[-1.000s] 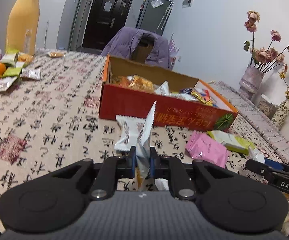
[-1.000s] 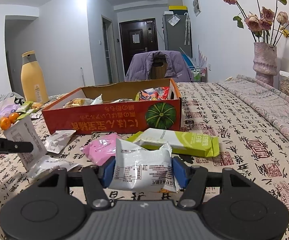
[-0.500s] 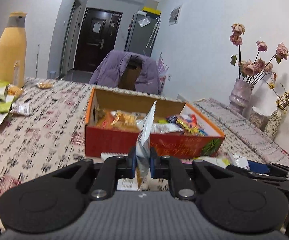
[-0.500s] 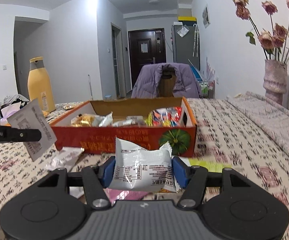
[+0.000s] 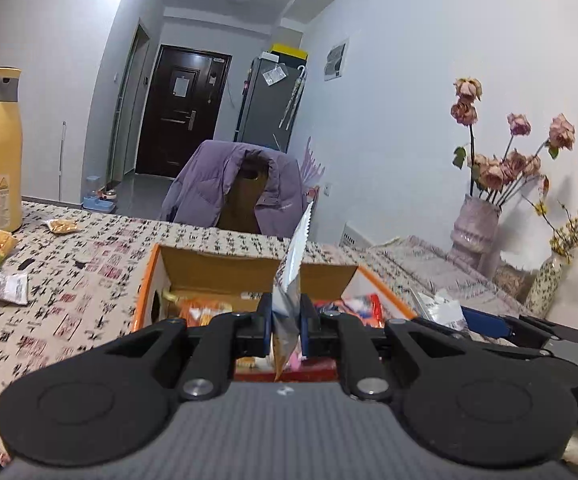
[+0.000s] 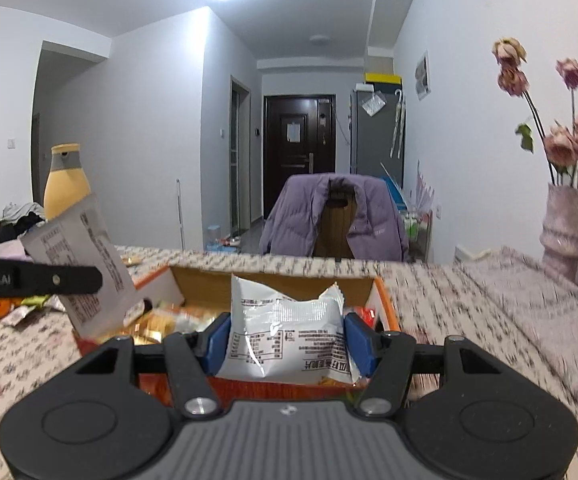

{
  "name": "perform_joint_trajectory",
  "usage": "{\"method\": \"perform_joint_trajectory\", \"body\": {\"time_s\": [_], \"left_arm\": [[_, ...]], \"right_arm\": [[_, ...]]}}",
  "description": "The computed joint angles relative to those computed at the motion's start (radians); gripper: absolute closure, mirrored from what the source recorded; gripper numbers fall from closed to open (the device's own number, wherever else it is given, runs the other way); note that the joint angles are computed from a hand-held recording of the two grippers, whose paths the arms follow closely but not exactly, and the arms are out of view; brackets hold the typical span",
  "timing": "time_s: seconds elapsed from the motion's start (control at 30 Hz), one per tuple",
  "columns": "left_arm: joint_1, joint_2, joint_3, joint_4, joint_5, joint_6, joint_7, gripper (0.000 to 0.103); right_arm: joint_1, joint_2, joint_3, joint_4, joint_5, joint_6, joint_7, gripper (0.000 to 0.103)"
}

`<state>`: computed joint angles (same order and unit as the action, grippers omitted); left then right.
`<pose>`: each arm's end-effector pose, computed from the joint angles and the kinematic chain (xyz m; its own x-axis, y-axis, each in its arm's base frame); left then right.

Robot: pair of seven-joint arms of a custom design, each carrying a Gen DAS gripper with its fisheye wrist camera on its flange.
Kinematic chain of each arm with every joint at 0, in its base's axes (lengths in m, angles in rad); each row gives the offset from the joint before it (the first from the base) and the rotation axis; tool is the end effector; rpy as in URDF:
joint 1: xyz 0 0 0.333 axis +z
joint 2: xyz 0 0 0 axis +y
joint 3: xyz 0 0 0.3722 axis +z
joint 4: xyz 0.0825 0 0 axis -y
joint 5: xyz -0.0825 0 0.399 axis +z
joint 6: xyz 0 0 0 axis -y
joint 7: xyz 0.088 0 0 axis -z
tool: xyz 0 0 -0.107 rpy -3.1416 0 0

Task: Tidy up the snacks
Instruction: 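Carry both held packets into the orange box and open both grippers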

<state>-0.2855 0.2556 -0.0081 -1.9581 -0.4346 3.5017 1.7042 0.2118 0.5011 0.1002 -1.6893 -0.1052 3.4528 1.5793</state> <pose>0.6497 -0.1430 0.5447 -0.0644 -0.9739 0.2175 -0.3260 -0.1855 -0.9270 0.7172 0.2257 0.5081 0.3503 -0.9362 0.0296 -0.2721 -0.1320 -0.9532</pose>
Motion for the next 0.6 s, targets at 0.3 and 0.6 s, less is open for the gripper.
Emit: {"method": "perform_joint_trajectory", "body": {"time_s": [0.3, 0.6], "left_arm": [[-0.066, 0.108, 0.096, 0.173, -0.028, -0.052, -0.004, 0.09], [-0.199, 0.278, 0.328, 0.361, -0.054, -0.133, -0.109, 0.09]], "right_arm": [[0.006, 0.15, 0.021, 0.271, 0.008, -0.11, -0.015, 0.043], [-0.007, 0.299, 0.064, 0.475, 0.042, -0.183, -0.054, 0.044]]}}
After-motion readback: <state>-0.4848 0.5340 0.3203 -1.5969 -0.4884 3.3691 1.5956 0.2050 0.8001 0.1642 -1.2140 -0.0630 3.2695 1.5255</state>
